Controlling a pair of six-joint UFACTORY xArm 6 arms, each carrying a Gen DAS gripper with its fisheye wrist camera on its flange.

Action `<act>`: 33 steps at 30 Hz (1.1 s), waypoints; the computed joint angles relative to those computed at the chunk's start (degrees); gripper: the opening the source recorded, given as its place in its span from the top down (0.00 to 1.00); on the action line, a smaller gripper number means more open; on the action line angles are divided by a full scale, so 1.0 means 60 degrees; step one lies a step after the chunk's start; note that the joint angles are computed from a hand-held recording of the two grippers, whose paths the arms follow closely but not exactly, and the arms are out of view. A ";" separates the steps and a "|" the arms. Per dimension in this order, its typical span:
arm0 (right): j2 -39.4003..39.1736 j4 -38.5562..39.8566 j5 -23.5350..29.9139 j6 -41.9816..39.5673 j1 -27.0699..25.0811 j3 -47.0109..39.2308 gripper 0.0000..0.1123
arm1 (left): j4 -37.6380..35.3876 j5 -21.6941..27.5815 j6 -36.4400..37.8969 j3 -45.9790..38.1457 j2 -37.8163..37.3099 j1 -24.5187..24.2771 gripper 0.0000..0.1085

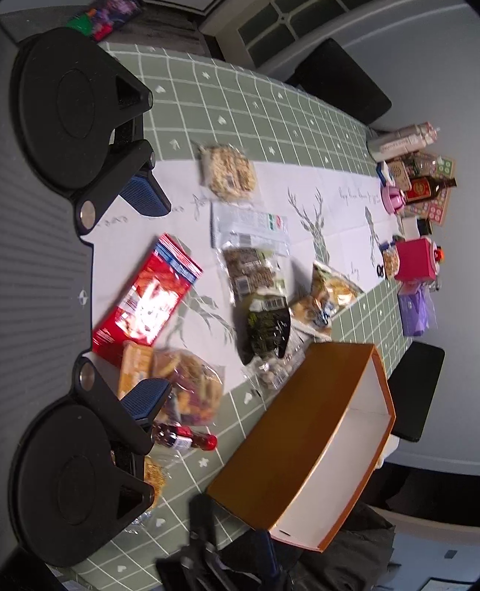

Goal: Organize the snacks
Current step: 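Grasp the clear mixed-snack bag with the left tool while the right tool grasps the waffle biscuit bag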

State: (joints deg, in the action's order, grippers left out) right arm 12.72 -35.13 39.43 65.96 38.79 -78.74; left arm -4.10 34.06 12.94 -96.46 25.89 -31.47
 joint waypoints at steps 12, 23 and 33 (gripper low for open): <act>0.0174 0.1795 -0.2828 -0.3127 -0.0454 0.1498 0.12 | -0.0522 0.0717 0.0424 -0.2239 0.1938 -0.0388 0.05; 0.0744 0.2760 -0.2246 -0.4965 -0.0114 0.1146 0.12 | -0.1714 0.0851 0.1009 -0.3018 0.2838 -0.0496 0.05; 0.0932 0.3739 -0.1524 -0.6074 0.0029 0.1053 0.12 | -0.2348 0.0344 0.1874 -0.2832 0.2921 -0.0599 0.05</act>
State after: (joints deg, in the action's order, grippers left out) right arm 18.31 -12.70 30.28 29.51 38.97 -72.42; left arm -18.18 36.13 24.18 -113.46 43.41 -35.07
